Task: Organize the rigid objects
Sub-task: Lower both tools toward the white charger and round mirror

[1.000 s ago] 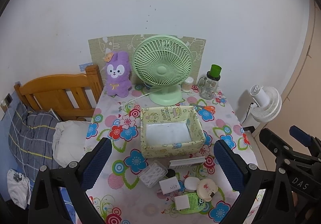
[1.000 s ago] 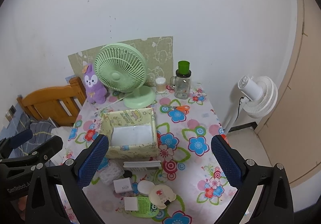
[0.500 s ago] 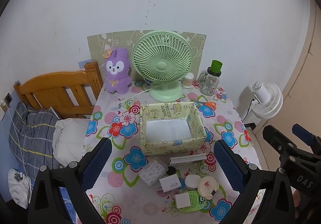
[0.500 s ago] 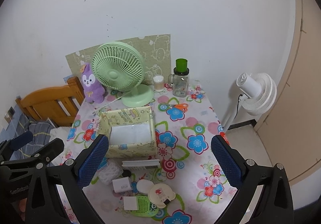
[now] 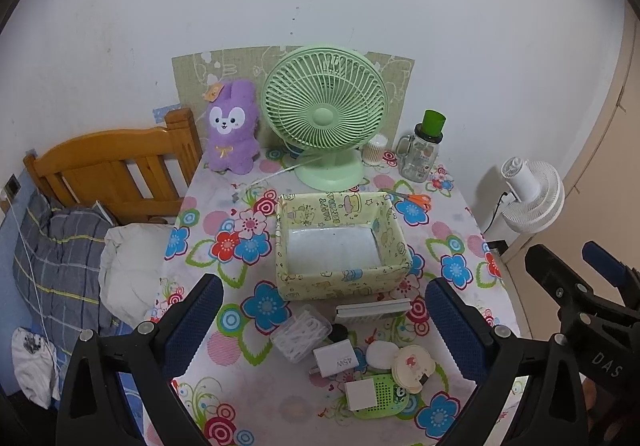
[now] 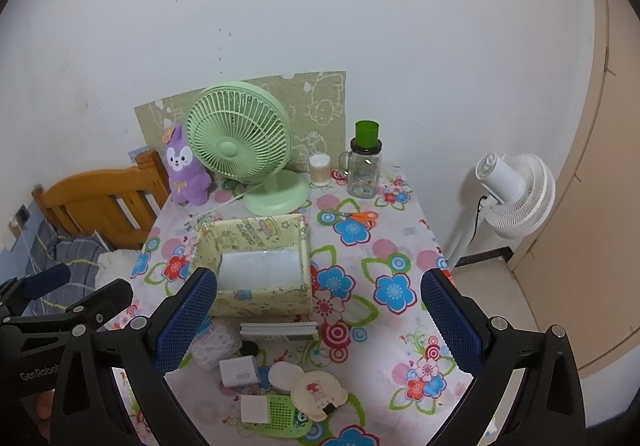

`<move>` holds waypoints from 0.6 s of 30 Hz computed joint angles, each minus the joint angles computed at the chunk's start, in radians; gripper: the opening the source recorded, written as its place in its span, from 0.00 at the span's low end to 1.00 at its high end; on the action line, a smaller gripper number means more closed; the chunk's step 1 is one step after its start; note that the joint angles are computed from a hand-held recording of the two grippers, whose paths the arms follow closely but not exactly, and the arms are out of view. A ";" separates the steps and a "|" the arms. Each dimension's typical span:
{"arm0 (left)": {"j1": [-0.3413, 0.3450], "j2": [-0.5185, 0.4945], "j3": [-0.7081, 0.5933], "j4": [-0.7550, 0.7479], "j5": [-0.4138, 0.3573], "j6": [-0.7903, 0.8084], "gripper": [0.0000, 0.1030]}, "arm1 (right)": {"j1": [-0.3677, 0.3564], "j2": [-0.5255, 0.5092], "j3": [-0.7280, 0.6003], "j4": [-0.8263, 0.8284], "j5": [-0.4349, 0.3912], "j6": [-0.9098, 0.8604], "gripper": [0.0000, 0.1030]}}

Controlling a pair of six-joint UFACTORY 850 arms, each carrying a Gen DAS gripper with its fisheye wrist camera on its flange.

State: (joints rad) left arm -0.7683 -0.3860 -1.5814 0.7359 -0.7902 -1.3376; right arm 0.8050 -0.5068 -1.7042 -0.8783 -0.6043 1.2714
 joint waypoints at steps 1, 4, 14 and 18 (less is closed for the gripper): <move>-0.001 -0.001 0.001 0.005 -0.001 -0.003 0.98 | -0.001 -0.001 0.001 0.001 0.005 -0.001 1.00; -0.001 -0.006 0.003 0.007 0.000 -0.006 0.98 | -0.004 -0.004 0.007 -0.002 0.017 0.007 1.00; 0.011 -0.021 0.032 -0.034 0.023 0.006 0.98 | -0.019 -0.022 0.042 0.041 0.070 -0.012 1.00; 0.015 -0.024 0.054 -0.041 0.047 0.005 0.98 | -0.025 -0.032 0.054 0.060 0.089 -0.015 1.00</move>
State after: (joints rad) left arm -0.7529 -0.4097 -1.5276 0.6946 -0.7433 -1.3322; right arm 0.7799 -0.5392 -1.6500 -0.8179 -0.5154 1.2565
